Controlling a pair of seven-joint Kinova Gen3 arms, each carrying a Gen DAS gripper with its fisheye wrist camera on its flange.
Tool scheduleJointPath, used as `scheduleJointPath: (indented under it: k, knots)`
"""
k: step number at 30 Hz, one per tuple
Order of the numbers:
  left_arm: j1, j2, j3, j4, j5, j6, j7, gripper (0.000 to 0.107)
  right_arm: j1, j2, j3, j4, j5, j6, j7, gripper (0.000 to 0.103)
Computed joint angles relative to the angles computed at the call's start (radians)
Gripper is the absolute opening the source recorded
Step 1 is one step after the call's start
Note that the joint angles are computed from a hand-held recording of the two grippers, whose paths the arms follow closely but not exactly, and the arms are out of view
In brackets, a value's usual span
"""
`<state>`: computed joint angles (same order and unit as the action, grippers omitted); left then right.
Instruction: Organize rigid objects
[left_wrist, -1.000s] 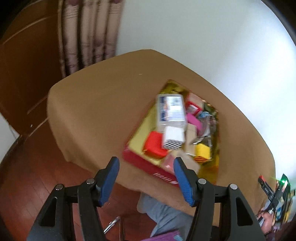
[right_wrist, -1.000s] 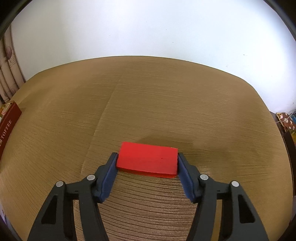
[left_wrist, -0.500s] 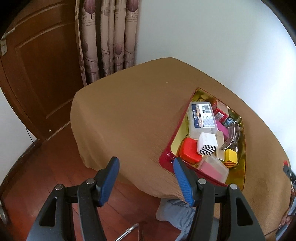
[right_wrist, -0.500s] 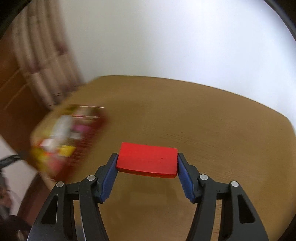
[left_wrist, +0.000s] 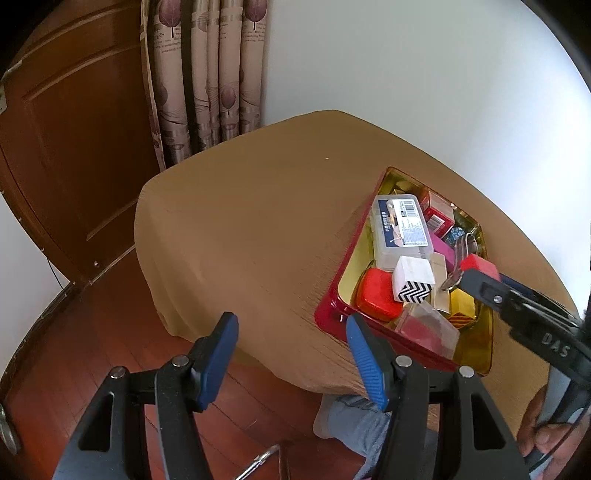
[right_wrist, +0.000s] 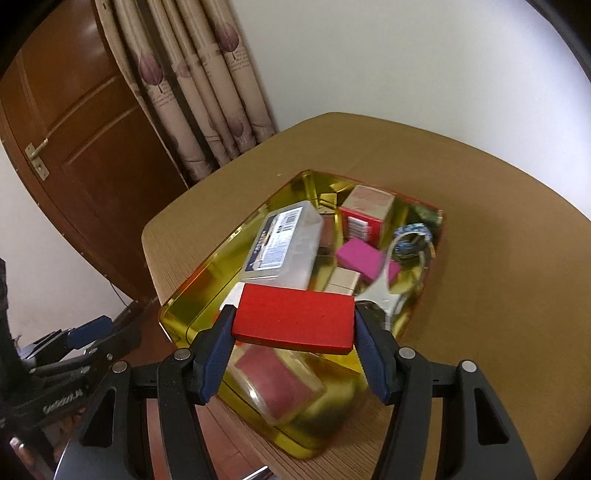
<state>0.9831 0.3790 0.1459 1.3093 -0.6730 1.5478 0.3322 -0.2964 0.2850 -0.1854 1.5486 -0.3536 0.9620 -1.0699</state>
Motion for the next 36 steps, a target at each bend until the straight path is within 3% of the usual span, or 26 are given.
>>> scheduleJointPath:
  k: [9, 22, 25, 30, 36]
  knots:
    - [-0.044, -0.04, 0.012, 0.07, 0.033, -0.085, 0.025, 0.062, -0.033, 0.031, -0.002, 0.01, 0.03, -0.045, -0.058, 0.059]
    - [-0.024, -0.004, 0.006, 0.016, 0.011, -0.031, -0.007, 0.062, -0.032, -0.006, -0.007, 0.054, 0.049, -0.117, -0.084, 0.062]
    - [-0.007, 0.003, 0.0, 0.003, -0.009, -0.013, -0.008, 0.062, -0.036, -0.046, -0.007, 0.084, 0.055, -0.151, -0.084, 0.068]
    - [0.054, 0.015, -0.012, -0.013, -0.097, 0.031, 0.033, 0.062, -0.066, -0.161, 0.001, 0.188, 0.114, -0.29, -0.123, 0.086]
    - [0.125, 0.038, -0.019, -0.03, -0.217, 0.089, 0.079, 0.062, -0.11, -0.302, -0.003, 0.31, 0.282, -0.448, -0.255, 0.097]
